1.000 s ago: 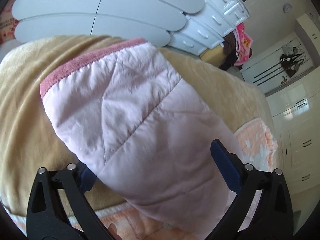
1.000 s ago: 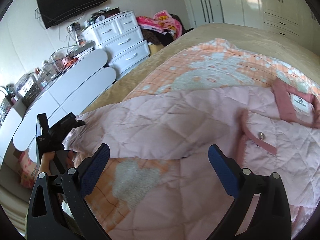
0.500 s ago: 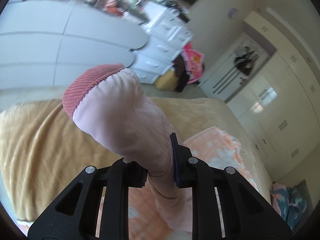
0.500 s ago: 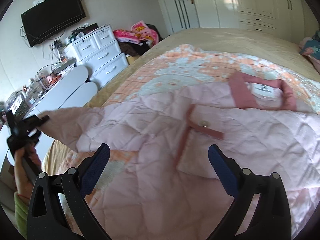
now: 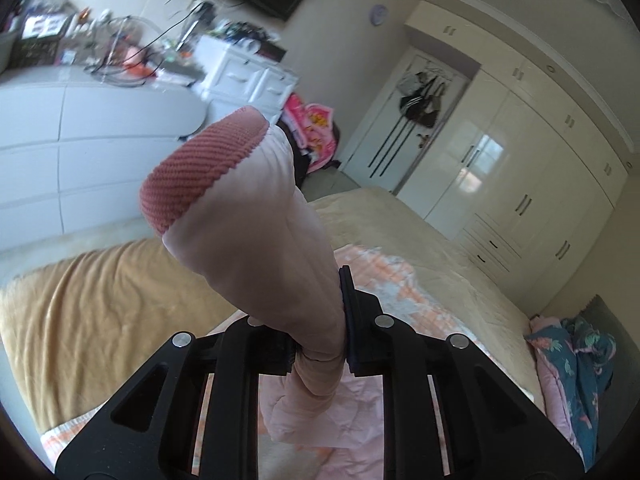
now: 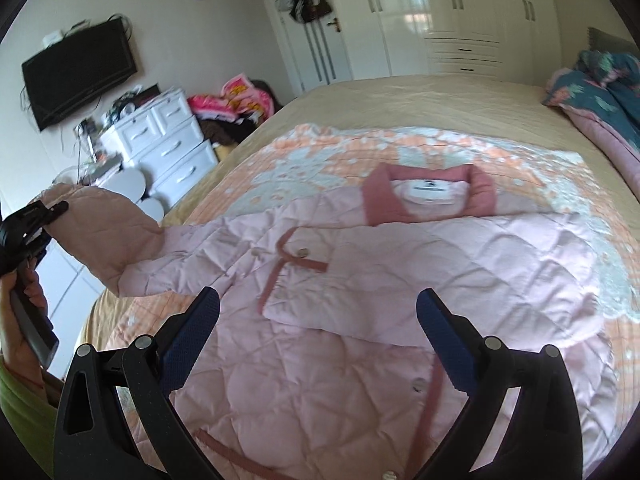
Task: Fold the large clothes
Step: 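Lift the sleeve with the left tool and swing it over the jacket body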
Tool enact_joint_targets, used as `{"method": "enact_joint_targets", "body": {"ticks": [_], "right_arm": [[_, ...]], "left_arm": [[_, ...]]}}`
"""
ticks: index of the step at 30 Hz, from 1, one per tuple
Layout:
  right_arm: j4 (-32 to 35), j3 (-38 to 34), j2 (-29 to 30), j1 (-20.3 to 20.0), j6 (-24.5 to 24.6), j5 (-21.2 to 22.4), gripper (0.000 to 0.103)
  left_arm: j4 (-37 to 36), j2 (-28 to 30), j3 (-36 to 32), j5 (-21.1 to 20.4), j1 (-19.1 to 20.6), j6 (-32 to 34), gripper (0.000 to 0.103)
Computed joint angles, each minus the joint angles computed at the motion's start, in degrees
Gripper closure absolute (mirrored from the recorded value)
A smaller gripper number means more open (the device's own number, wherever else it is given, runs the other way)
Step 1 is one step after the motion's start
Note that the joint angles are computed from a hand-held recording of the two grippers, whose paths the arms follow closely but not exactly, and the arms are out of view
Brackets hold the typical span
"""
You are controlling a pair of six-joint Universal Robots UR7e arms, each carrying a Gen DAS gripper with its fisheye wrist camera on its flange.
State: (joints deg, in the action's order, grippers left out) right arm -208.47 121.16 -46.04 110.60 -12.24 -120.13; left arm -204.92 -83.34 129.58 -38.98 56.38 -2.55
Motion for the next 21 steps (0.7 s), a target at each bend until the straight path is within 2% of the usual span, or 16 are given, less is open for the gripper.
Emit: {"method": "enact_joint_targets", "body": {"ticks": [10, 16, 21], "right_arm": [[-5.5, 6.2, -5.8, 0.1, -0.1, -0.2, 0.005], [-10.6, 9.3, -8.4, 0.2, -1.3, -0.8, 0.005], [-12.0, 11.0, -10.6, 0.0, -1.7, -1.2, 0.005]], "left_arm": [[1.5, 0.2, -1.6, 2.1, -7.4, 3.0, 0.093], [2.0, 2.1, -2.2, 3.4, -11.3, 3.9, 0.093], [3.2, 3.8, -2.3, 3.7, -13.7, 3.9, 0.093]]}}
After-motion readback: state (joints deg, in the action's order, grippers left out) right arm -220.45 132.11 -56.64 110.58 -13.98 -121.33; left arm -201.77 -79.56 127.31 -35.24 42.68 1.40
